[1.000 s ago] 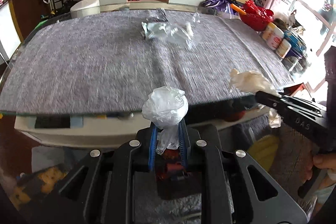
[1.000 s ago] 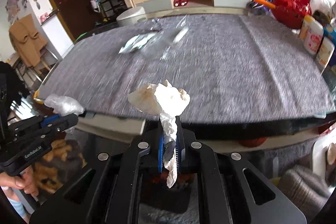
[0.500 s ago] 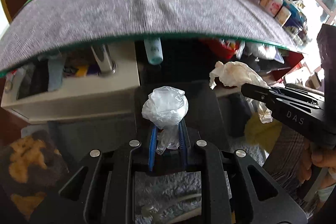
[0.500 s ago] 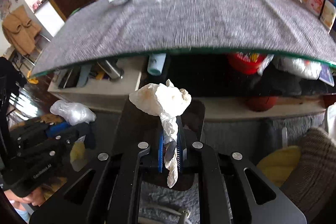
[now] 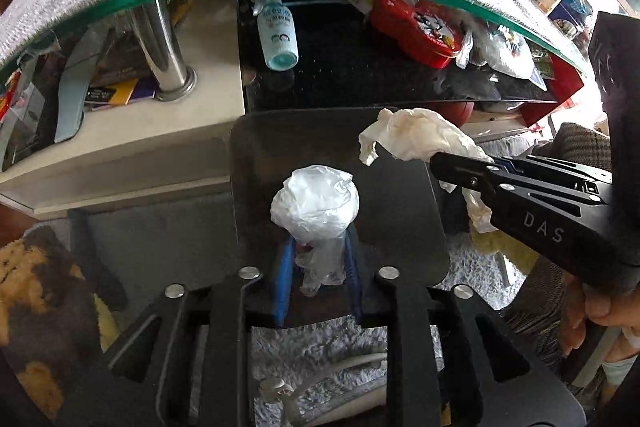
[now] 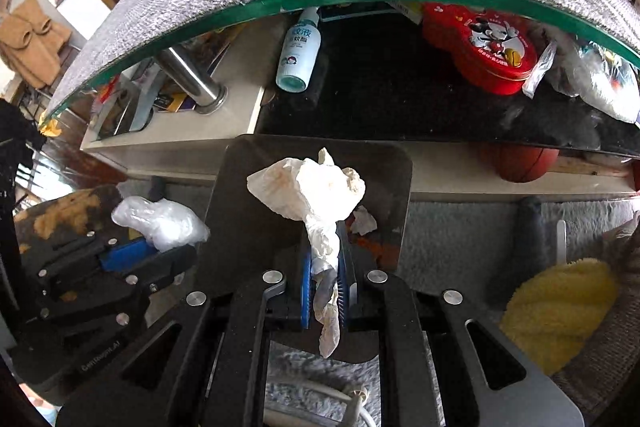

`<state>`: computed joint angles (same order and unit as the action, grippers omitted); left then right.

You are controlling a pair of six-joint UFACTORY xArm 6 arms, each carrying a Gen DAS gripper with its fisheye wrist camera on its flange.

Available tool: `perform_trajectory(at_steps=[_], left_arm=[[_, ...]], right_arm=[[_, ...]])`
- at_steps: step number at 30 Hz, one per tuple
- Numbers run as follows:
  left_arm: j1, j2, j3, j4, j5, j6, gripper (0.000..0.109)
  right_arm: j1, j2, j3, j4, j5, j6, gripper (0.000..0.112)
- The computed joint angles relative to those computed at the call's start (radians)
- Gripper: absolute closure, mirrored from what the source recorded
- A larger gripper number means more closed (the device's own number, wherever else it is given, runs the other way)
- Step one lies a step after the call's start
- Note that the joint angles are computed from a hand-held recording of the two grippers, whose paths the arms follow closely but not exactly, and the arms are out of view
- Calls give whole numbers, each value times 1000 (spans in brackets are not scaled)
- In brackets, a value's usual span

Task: Collect trash
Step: 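Lower the plastic bag and tissue over the bin and open both tools, then grasp the white-green sachet with the left tool while the right tool grasps a clear plastic bag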

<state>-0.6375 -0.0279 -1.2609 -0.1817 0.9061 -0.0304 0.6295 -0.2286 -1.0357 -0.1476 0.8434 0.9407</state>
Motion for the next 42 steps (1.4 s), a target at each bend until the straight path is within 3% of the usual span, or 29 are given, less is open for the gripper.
perform_trajectory(at_steps=[2, 3, 4, 5, 12, 21, 34, 42], left_arm=[[2, 3, 0, -2, 3, 0, 77], [2, 5, 0, -1, 4, 0, 72], [2, 6, 0, 0, 4, -1, 70], [2, 7, 1, 4, 4, -4, 68], [5, 6, -5, 35, 4, -25, 44], [11, -7, -65, 118, -2, -89, 14], [31, 60, -241, 145, 16, -118, 14], [81, 182, -448, 164, 46, -159, 14]], right_arm=[[-6, 1, 5, 6, -1, 1, 95], [-10, 0, 9, 13, -5, 3, 82], [-13, 0, 12, 15, -9, 6, 61], [-15, -3, 17, 13, -16, 13, 52], [-28, -17, 21, -10, -9, 47, 49], [-39, -47, -28, -98, 66, 104, 23], [-81, -28, -152, -157, 89, 87, 21], [-160, 55, -299, -189, 91, 36, 21]])
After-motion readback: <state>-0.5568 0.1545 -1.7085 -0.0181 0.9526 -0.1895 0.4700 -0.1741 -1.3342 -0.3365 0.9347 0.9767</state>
